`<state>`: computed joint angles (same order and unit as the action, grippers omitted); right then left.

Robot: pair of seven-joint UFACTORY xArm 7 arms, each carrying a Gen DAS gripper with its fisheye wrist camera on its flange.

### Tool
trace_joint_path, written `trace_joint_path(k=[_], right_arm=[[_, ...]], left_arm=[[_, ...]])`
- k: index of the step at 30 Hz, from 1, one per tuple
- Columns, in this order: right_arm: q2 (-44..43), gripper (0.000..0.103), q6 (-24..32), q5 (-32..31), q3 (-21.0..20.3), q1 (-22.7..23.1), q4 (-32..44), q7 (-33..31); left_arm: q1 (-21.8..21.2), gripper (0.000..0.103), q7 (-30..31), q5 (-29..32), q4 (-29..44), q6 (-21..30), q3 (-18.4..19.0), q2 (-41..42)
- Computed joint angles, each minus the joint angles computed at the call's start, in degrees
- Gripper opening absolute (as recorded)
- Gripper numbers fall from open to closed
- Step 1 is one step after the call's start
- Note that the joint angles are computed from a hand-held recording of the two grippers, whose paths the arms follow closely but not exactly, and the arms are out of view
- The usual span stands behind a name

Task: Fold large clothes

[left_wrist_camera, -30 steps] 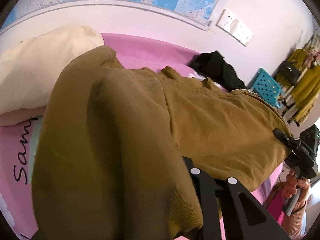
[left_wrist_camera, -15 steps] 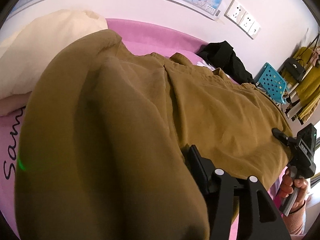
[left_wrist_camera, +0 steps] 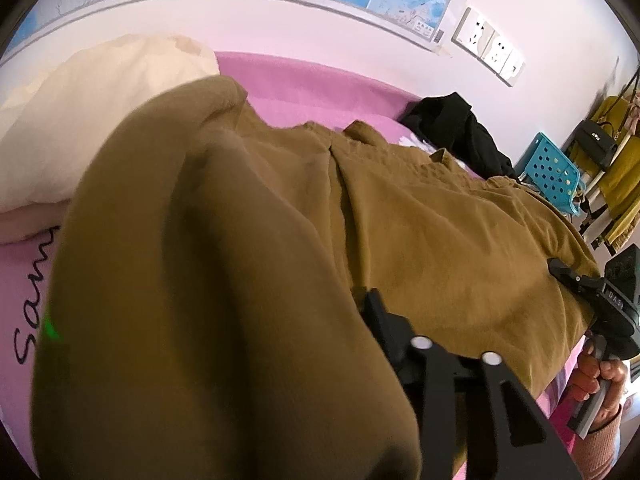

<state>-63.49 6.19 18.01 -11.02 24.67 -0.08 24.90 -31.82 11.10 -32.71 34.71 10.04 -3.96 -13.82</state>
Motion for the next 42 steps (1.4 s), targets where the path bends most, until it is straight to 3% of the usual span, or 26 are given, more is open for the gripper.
trace_joint_path(k=[3,10,19,27,36,42], right_arm=[[-0.1,0.025,0.7,-0.3,-0.3,0.4,1.3,-0.7],[1.0,0.023,1.4,-0.4,0.2,1.1,5.0,-2.3],[4.9,0.021,-0.6,-0.8,1.0,3.5,12.5,-5.4],[10.0,0.02,-4.1,-2.1,0.3,6.4,19.9,-8.5],[18.6,0.02,-7.8,-3.0,-2.5,13.0,31.0,-13.2],[24.7,0.02,-11.1,-3.0,-8.2,22.0,37.3,-16.3]], left_arm=[[0.4,0.028,0.0,1.5,0.1,-0.3,-0.5,-0.7],[-0.7,0.023,2.9,-0.2,1.4,1.2,1.2,-1.9],[0.9,0.02,3.6,1.9,5.5,3.7,1.6,-4.3],[3.6,0.02,0.5,7.7,9.1,3.4,0.8,-6.8],[8.4,0.021,-3.7,15.4,13.5,1.1,0.0,-8.2],[13.2,0.021,-7.6,21.0,15.4,0.9,-1.1,-8.7]])
